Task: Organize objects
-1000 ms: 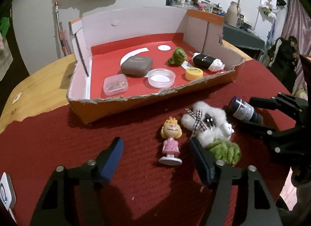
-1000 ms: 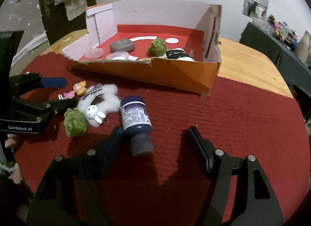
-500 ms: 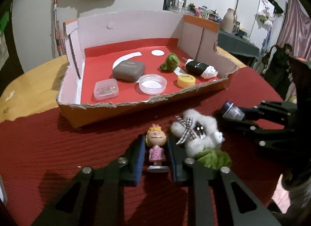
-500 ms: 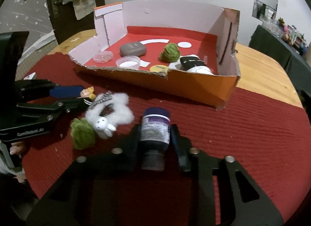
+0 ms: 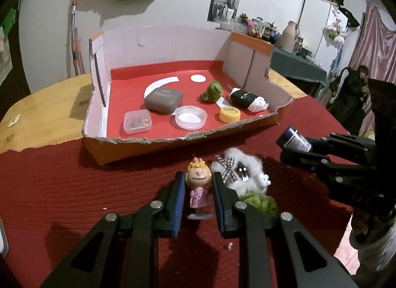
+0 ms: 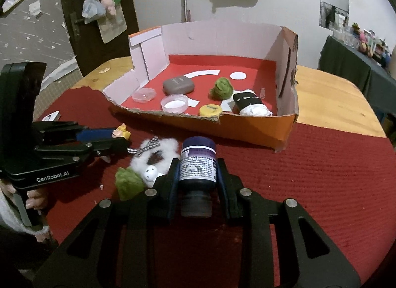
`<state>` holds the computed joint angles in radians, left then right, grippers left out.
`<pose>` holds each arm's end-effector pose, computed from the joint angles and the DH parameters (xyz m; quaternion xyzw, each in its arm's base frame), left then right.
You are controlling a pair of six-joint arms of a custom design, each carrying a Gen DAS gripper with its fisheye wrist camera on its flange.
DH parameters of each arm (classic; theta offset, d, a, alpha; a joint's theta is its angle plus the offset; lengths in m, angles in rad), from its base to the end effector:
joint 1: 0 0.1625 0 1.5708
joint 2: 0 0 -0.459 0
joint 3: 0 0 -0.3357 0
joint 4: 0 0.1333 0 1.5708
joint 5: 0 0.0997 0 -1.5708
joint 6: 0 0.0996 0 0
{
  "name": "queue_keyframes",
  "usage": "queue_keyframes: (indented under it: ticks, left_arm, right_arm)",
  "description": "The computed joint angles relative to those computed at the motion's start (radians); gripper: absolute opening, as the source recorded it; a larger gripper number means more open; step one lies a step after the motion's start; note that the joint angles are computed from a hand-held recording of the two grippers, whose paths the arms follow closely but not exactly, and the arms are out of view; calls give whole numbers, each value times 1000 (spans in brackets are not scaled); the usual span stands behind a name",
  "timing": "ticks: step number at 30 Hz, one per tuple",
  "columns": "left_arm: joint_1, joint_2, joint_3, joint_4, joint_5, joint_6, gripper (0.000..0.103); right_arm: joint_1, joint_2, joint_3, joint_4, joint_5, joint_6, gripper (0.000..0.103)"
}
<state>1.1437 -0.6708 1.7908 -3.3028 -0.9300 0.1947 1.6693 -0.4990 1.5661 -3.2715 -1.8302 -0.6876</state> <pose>-0.0868 -0.6563 0.1376 0.1865 0.8907 -0.3188 0.2651 0.1763 -0.6884 0.0696 0.3237 -0.8858 0.2599 0.2073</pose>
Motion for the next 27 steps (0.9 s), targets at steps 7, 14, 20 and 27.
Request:
queue_keyframes:
  ticks: [7,14,20,27]
  left_arm:
    - [-7,-9,17,-19,7,3,23]
    - [-9,-11,22,-25,8,1,23]
    - [-10,-14,26,-24,5,1,23]
    - [-17,-21,37,-31,2,0,23]
  right_arm:
    - [-2,0,4,7,1,10,27]
    - [-2,-3,4,11,0,20,27]
    - [-6,-4,2,23,1,30,27]
    - [-5,-5,5,23,-1,23,27]
